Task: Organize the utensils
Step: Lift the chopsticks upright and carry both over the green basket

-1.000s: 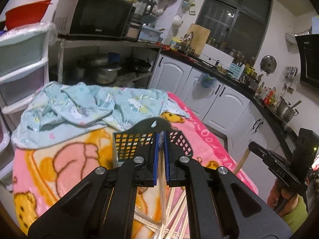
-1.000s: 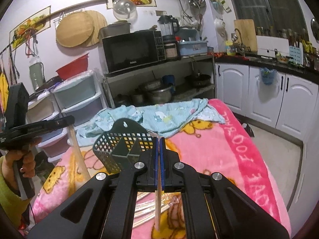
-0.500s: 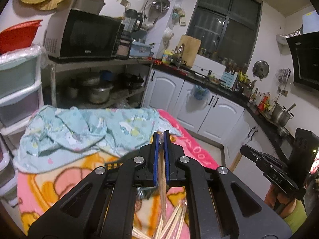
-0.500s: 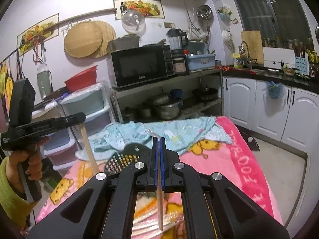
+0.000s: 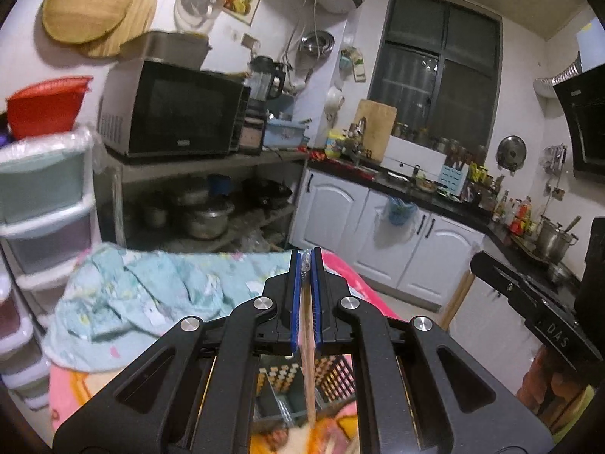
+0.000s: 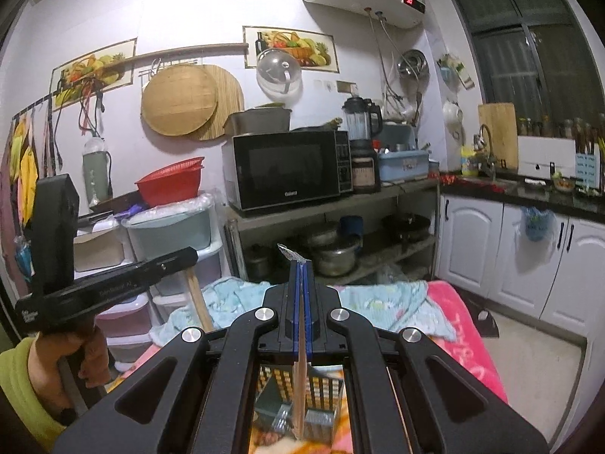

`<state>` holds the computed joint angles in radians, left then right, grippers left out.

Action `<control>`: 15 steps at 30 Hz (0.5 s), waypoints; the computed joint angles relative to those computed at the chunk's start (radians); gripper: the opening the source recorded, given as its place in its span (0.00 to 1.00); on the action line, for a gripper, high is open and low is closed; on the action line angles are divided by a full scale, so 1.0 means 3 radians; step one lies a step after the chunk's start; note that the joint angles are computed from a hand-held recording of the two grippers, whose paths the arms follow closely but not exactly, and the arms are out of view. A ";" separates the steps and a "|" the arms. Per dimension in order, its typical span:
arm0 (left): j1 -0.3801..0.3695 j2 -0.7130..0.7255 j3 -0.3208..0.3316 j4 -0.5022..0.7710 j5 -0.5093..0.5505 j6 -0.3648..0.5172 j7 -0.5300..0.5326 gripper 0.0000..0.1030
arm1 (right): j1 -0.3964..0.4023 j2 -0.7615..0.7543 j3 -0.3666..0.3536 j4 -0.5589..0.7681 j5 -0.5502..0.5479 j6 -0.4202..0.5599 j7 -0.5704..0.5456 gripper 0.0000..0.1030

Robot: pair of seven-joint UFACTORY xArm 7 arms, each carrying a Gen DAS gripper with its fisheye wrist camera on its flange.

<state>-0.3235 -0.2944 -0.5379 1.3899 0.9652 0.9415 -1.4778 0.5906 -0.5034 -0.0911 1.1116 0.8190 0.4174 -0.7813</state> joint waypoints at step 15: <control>-0.0188 0.0267 0.0256 -0.0060 0.0296 0.0046 -0.0115 0.03 | -0.0102 0.0487 0.0159 0.0113 0.0087 -0.0349 0.0000 0.02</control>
